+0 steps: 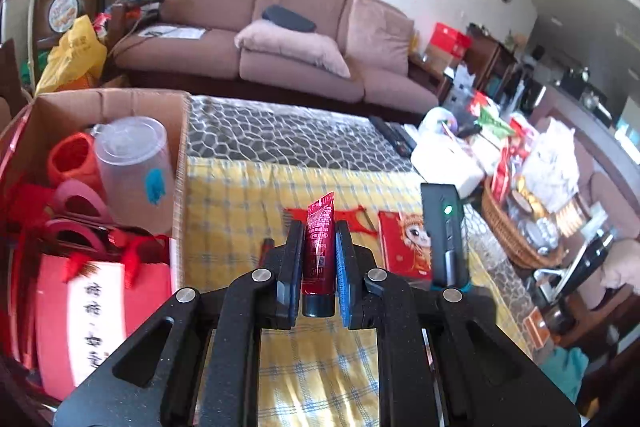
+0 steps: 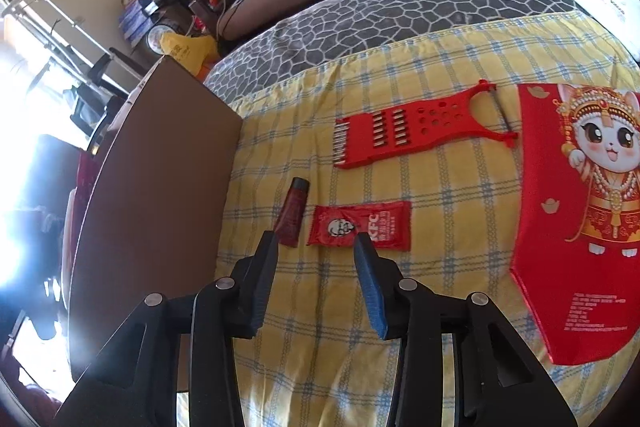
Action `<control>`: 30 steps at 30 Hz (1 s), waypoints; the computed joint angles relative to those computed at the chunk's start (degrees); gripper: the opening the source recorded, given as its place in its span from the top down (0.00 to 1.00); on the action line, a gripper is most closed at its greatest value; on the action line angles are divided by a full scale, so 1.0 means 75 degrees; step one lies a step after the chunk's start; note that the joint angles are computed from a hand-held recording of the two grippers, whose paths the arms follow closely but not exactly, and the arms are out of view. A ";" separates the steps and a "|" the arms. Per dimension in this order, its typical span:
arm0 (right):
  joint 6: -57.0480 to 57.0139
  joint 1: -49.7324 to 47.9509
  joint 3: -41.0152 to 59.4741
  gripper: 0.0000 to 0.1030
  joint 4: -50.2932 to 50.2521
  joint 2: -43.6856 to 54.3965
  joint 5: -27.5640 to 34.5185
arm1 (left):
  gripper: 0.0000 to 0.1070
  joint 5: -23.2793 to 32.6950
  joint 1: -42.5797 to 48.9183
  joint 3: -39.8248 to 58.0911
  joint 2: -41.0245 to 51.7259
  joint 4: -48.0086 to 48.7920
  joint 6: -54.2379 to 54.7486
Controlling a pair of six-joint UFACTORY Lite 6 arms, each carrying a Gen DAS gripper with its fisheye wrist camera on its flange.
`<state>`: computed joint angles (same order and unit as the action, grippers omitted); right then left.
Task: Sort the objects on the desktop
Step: 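Carry the tube toward the box with the left gripper while the right gripper grasps the second tube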
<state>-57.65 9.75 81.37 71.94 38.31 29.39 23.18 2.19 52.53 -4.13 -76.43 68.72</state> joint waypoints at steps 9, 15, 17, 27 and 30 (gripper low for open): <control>0.2158 0.1197 0.2075 0.65 -0.2335 0.1516 -0.1018 | 0.87 0.1268 0.1841 0.0308 0.0300 -0.0272 0.0397; 0.3984 0.1675 0.3026 0.69 -0.4283 0.2362 -0.1340 | 0.87 0.1948 0.2804 0.0589 0.0739 -0.0141 0.0512; 0.4350 0.1789 0.3147 0.71 -0.4778 0.2503 -0.1533 | 0.87 0.2141 0.3069 0.0756 0.0953 -0.0055 0.0489; 0.4404 0.1734 0.3349 0.80 -0.4723 0.2677 -0.1506 | 0.87 0.2713 0.3871 0.1087 0.1396 0.0074 0.0581; 0.3769 0.1660 0.3182 0.83 -0.4002 0.2571 -0.1425 | 0.87 0.2744 0.3914 0.1342 0.1617 0.0430 0.0417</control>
